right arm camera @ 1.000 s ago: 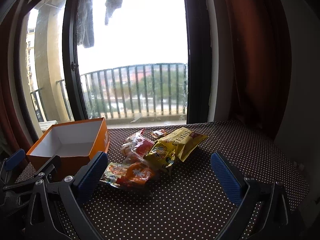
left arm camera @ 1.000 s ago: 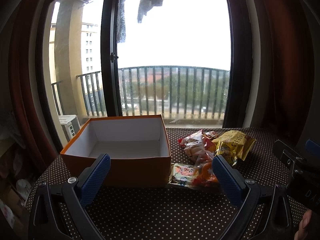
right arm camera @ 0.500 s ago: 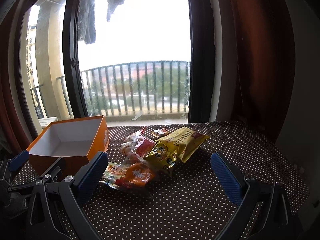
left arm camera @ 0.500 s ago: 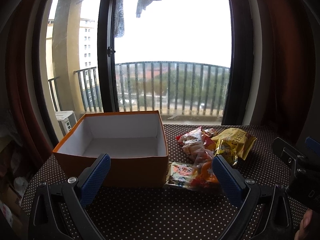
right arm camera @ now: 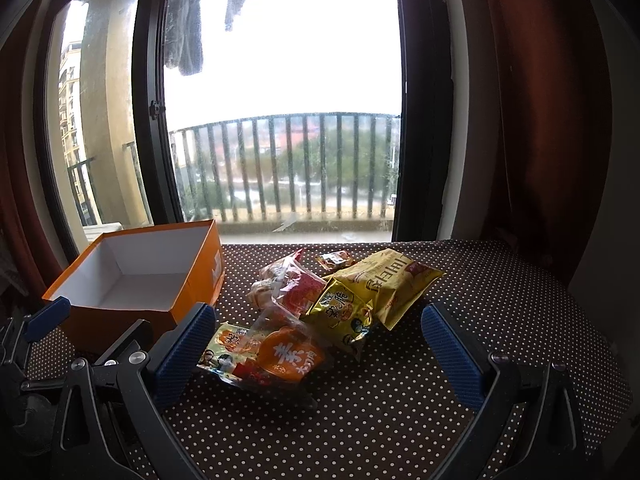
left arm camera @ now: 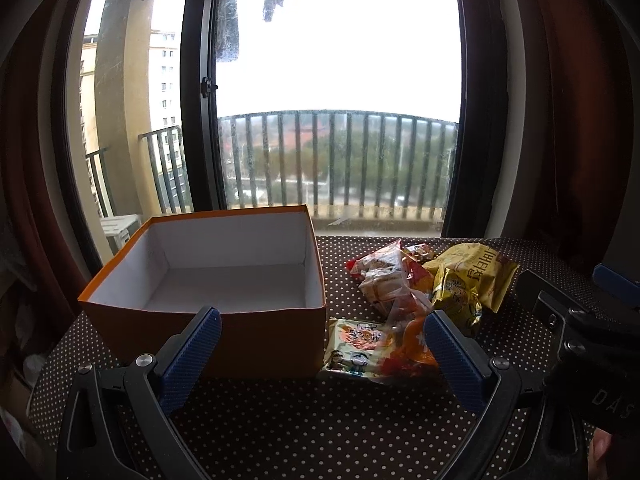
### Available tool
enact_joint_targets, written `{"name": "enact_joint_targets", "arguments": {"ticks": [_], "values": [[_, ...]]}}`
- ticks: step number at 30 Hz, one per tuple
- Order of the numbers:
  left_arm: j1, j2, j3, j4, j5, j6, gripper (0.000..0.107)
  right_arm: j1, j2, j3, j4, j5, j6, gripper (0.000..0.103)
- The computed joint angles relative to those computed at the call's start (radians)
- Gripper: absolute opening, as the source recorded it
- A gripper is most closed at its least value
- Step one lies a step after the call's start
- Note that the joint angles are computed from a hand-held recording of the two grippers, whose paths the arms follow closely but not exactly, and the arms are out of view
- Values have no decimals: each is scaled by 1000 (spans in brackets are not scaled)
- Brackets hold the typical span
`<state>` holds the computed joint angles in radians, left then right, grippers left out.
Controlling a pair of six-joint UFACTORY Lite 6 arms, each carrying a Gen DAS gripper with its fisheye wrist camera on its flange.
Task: Organize snacks
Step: 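Lower the right tool onto the orange bag and close it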
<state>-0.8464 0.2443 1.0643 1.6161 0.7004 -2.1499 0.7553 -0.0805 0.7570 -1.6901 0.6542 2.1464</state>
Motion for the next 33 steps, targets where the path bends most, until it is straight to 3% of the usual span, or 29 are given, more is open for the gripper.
{"name": "enact_joint_targets", "arguments": {"ticks": [8,17,30,33], "values": [[57,188,117,20,-105,-32,101,-94,196,70,-192,-106,168,103],[88,382,246,2,-111,-37,96,-190,430,181,-462,-215,429,103],[143,523,359,-35,-217,20,93,-242,669,389,-508,-336,470,103],[145,535,366,-17,-231,14,94,-250,707,428,-568,-374,524,95]]}}
